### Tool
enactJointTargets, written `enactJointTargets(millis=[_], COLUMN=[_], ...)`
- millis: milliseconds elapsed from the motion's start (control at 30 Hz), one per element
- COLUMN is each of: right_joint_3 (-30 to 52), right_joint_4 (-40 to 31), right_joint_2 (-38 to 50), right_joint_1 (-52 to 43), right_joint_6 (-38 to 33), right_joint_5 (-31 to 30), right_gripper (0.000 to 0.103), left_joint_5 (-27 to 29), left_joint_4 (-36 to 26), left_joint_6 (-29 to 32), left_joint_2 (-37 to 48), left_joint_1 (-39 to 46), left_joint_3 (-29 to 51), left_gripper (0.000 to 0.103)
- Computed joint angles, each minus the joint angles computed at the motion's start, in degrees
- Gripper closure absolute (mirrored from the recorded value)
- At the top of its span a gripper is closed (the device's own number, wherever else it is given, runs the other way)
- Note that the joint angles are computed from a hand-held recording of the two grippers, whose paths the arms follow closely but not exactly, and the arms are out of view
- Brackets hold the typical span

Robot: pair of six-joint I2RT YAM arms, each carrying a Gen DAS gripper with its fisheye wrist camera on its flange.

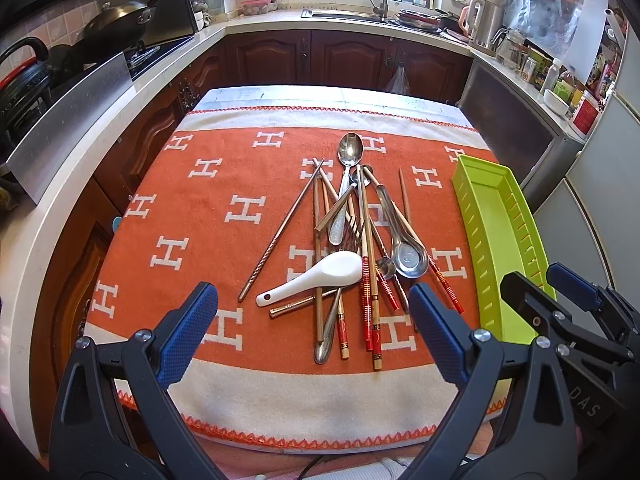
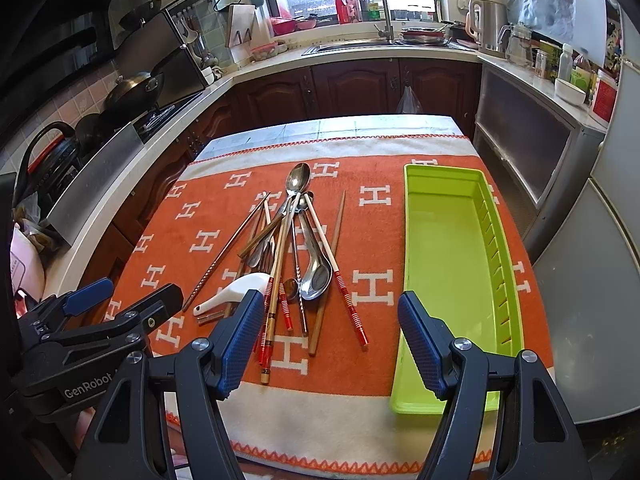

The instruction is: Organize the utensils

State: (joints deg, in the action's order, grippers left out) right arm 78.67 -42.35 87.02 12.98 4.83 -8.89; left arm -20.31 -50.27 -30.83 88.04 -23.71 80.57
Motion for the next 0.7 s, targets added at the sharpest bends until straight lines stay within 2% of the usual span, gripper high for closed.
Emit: enactJointTargets(millis=[700], right_joint_3=[0.8], right_joint_4=[-0.5], right_joint_2=[0.6], right_joint_1=[0.6], right_joint_6=[0.4], right_joint_5=[0.4], right_gripper=[0.033], left_joint_5=[0.5], left_joint_4=[1.1], left_joint_6=[-0.1], left_joint_2=[-1.3], left_joint_1=[0.4], left_joint_3=[-2.1], left_gripper=[0.008])
